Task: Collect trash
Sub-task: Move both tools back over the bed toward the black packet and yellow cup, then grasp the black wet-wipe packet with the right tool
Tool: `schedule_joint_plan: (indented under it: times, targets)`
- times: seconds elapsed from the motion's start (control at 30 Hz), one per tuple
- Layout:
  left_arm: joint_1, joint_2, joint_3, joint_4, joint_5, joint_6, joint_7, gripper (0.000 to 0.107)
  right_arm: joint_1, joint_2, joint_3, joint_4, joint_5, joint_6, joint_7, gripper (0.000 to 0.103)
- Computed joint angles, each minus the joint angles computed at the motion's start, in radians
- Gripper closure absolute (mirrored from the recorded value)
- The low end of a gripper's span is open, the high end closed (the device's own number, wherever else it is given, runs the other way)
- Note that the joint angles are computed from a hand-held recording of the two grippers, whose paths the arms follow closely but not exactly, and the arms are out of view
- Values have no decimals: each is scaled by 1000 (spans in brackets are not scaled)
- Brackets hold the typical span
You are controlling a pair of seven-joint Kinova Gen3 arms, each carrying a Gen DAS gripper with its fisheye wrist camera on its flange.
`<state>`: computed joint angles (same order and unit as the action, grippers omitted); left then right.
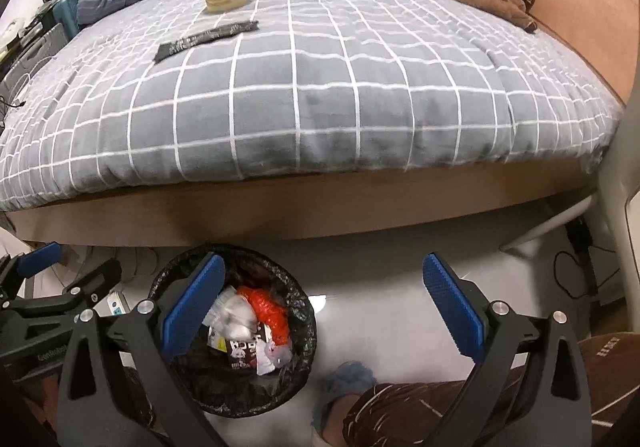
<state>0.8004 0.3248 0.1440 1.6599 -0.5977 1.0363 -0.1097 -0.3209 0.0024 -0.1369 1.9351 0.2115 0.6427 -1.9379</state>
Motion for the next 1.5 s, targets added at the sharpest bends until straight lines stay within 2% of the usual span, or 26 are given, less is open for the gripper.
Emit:
schedule_joint_plan:
  times: [0.23, 0.47, 0.67, 0.8, 0.93, 1.23, 1.3, 1.37, 1.4, 1.47, 1.5]
  targets:
    - [-14, -48, -10, -19, -61, 40, 20, 10, -10, -10, -9, -30, 24, -32, 11, 8]
    - [-63, -76, -2, -44, -114, 74, -11, 10, -14, 22, -5, -130, -28, -56, 121, 8]
    - [-125, -105, -9, -59, -152, 72, -61, 10, -27, 106, 0, -273, -69, -44, 205, 8]
    - [-185, -111, -21, -66, -157, 40, -107, 10, -37, 179, 2, -376, -113, -15, 258, 8]
    - [-250, -110, -40, -77, -135, -8, -158, 10, -73, 259, 14, -475, -106, 20, 267, 8]
    - [-327, -71, -76, -116, -88, -88, -272, 10, -136, 479, 43, -749, -111, 181, 305, 21]
    - [-335, -62, -83, -124, -75, -100, -295, 10, -136, 526, 45, -802, -129, 228, 322, 28]
    - [-341, -54, -92, -133, -64, -108, -314, 10, -131, 537, 43, -809, -141, 230, 325, 31]
    - [-343, -51, -97, -137, -61, -109, -321, 10, -132, 544, 44, -816, -145, 234, 328, 34]
    - [-346, -49, -105, -142, -53, -118, -325, 10, -140, 553, 48, -828, -144, 245, 333, 51]
    - [-347, -48, -108, -143, -51, -121, -327, 10, -150, 559, 52, -836, -136, 256, 337, 53]
